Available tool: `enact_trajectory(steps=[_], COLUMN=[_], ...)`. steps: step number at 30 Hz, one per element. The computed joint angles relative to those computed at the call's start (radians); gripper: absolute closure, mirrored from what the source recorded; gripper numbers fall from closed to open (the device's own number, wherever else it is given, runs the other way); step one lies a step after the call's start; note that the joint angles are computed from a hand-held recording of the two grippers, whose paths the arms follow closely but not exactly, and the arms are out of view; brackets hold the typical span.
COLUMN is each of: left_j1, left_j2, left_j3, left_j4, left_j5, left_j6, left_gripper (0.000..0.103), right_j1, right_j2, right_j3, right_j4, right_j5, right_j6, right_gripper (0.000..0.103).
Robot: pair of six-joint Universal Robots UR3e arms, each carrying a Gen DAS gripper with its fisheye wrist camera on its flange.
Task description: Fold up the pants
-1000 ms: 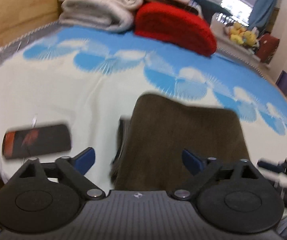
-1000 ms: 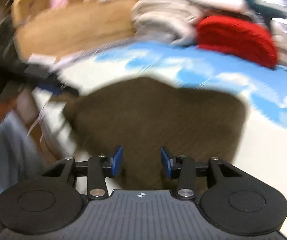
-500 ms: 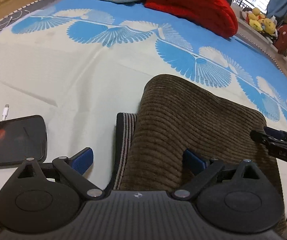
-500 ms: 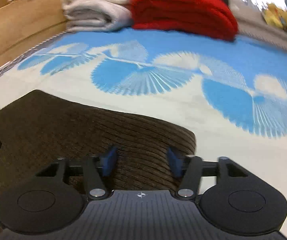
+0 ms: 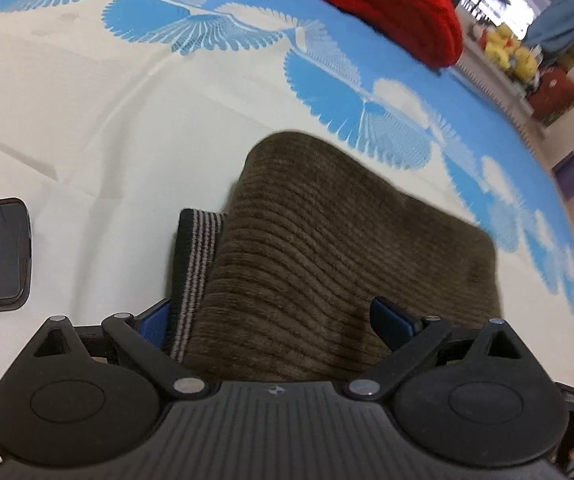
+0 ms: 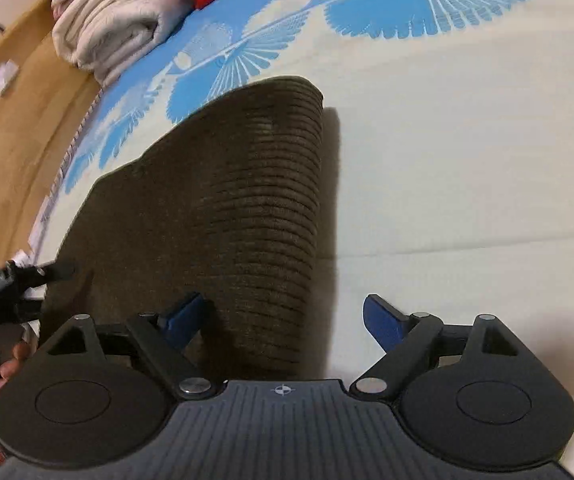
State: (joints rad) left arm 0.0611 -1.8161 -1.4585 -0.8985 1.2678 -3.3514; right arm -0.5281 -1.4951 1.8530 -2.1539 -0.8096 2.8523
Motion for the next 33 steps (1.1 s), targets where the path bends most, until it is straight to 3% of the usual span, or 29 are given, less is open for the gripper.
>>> enact_trajectory(steps=[4,8,18,23,33], left_j1=[-0.053,-0.056,-0.046,-0.05,-0.06], left_j2=[-0.043,-0.046,-0.059,-0.068,-0.081], left_j3=[0.04,0.04,0.057,0.073,0.091], left_j4=[-0.007,-0.007,-0.029,-0.042,-0.051], left_j5=[0.082,0.09,0.075,0.081,0.095], left_j6=[-0.01,-0.024,-0.027,-0.036,-0.058], left_gripper=[0.002,0.001,0.0,0.0,0.0], right_j1=[0.03,0.06,0.072,0.063,0.073], right_j2=[0.006,0.021,0.034,0.059,0.053], right_j3=[0.013,-0.001,-0.013,-0.097,-0.078], right_j4=[-0.012,-0.023,-0.029,0.185,0.158], right_j5=[0.022,0.02,0.012,0.066,0.068], right_j6=[-0.06,-0.053,-0.048,-0.151,-0.165], right_gripper=[0.012,0.007,0.006,0.007,0.007])
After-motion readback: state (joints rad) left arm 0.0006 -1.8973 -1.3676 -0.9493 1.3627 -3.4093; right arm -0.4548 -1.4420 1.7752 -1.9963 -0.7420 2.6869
